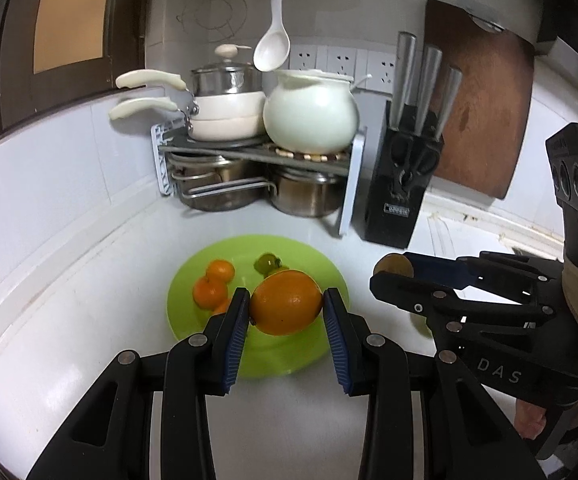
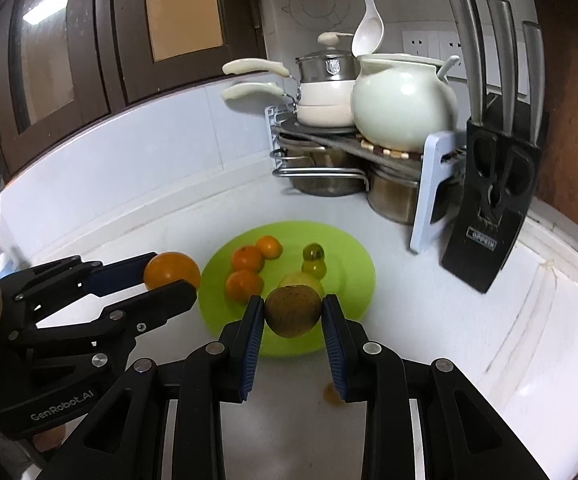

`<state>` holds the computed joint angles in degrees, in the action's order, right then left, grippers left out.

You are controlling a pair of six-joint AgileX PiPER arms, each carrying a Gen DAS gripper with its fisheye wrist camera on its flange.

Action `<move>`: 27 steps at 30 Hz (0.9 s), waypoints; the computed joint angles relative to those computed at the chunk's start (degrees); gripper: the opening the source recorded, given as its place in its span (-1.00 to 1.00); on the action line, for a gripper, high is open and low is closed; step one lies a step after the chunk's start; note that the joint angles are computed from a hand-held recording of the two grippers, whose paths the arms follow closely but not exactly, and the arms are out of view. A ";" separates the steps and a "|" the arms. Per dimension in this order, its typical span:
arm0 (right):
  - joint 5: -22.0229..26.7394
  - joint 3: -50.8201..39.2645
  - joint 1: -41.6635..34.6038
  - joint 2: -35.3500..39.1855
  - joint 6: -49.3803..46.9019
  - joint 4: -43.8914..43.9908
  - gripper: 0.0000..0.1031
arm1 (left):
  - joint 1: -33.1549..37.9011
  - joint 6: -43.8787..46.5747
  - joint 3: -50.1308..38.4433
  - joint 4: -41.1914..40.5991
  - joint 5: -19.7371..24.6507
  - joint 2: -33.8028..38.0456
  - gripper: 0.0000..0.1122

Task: Organize fruits
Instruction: 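Carry the orange and brown fruit over the green plate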

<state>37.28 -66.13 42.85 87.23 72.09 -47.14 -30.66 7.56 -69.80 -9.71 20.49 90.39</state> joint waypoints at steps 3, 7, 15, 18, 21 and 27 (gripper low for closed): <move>-0.86 -2.27 -2.00 1.25 -2.84 1.29 -0.40 | 0.43 -1.38 -2.65 1.45 0.27 1.75 -0.34; -1.92 -5.48 -4.49 3.37 -7.65 3.80 -0.40 | 1.12 -2.19 -7.09 2.30 1.34 4.77 -0.33; -4.66 -12.95 -10.92 9.62 -19.59 13.37 -0.40 | 2.86 -2.34 -17.43 1.90 5.33 12.86 -0.34; -5.48 -15.53 -13.30 12.40 -23.87 18.28 -0.40 | 3.53 -1.96 -21.97 1.65 7.09 16.41 -0.34; -5.29 -17.17 -14.60 14.58 -24.70 19.57 -0.40 | 4.40 -0.42 -27.53 0.00 10.05 20.73 -0.34; -4.72 -20.13 -17.09 18.67 -28.49 24.67 -0.40 | 5.15 0.49 -35.58 -0.88 14.20 27.60 -0.34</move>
<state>32.56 -86.26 25.76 105.90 43.59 -22.47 -25.51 8.05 -105.39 -10.59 34.69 117.98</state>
